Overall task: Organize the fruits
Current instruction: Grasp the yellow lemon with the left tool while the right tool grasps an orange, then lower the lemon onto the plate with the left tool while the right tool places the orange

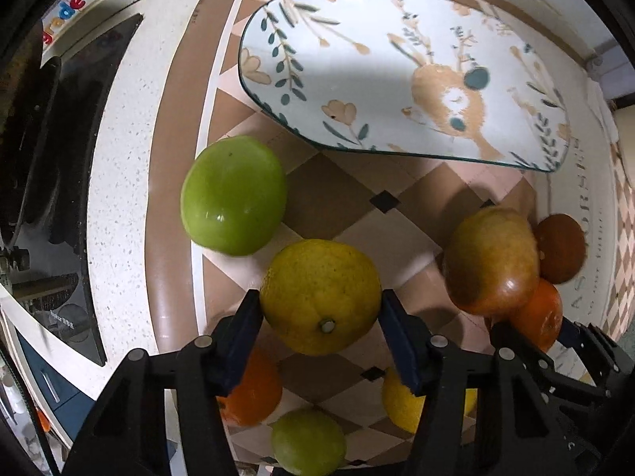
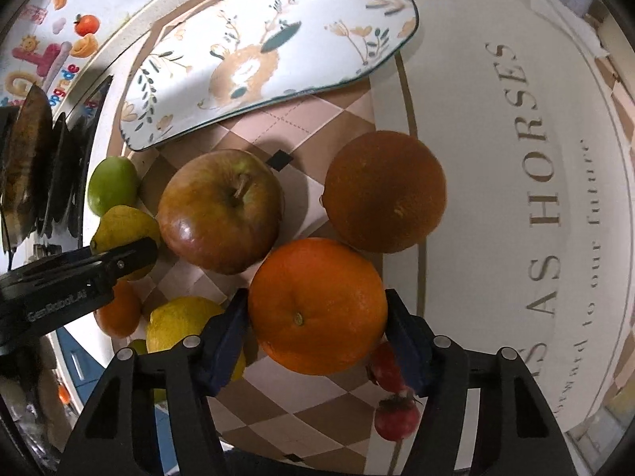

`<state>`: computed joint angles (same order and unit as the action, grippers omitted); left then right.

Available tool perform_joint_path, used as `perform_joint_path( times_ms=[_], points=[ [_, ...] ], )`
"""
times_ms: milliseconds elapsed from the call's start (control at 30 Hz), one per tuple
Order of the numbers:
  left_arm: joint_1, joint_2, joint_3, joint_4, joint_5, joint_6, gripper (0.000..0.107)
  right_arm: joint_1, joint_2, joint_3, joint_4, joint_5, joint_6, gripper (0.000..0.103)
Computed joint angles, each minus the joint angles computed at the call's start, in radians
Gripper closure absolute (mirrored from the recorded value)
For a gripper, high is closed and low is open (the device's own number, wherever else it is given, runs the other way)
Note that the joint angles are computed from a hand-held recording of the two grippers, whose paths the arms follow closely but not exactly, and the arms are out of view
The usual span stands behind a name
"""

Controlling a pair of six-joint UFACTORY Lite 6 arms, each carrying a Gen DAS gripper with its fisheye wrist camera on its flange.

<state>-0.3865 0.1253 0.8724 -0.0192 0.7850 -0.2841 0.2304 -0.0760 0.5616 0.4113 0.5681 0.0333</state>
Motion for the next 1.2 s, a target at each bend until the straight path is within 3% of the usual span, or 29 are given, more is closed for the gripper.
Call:
perform_joint_path(
  times_ms=[167, 300, 433, 567, 767, 967, 1200],
  points=[
    [-0.004, -0.182, 0.011, -0.063, 0.128, 0.053, 0.050, -0.046, -0.184, 0.024, -0.020, 0.161, 0.005, 0.036],
    [0.021, -0.156, 0.217, -0.111, 0.227, 0.086, 0.050, -0.113, -0.185, 0.194, -0.035, 0.261, -0.043, 0.036],
    [0.080, 0.036, 0.474, -0.143, 0.253, 0.130, 0.050, -0.112, 0.061, 0.454, -0.095, 0.213, -0.035, 0.036],
    [0.134, 0.355, 0.778, -0.124, 0.269, 0.124, 0.050, -0.102, 0.389, 0.741, -0.128, 0.194, -0.042, 0.036],
    [0.175, 0.745, 1.168, -0.146, 0.389, 0.099, 0.050, -0.068, 0.759, 1.109, -0.194, 0.260, -0.018, 0.036],
    [0.176, 0.985, 1.468, -0.139, 0.508, 0.071, 0.050, -0.073, 0.914, 1.262, -0.226, 0.325, -0.023, 0.036],
    [0.176, 1.118, 1.645, -0.146, 0.580, 0.046, 0.049, -0.082, 1.012, 1.392, -0.216, 0.389, -0.032, 0.035]
  ],
)
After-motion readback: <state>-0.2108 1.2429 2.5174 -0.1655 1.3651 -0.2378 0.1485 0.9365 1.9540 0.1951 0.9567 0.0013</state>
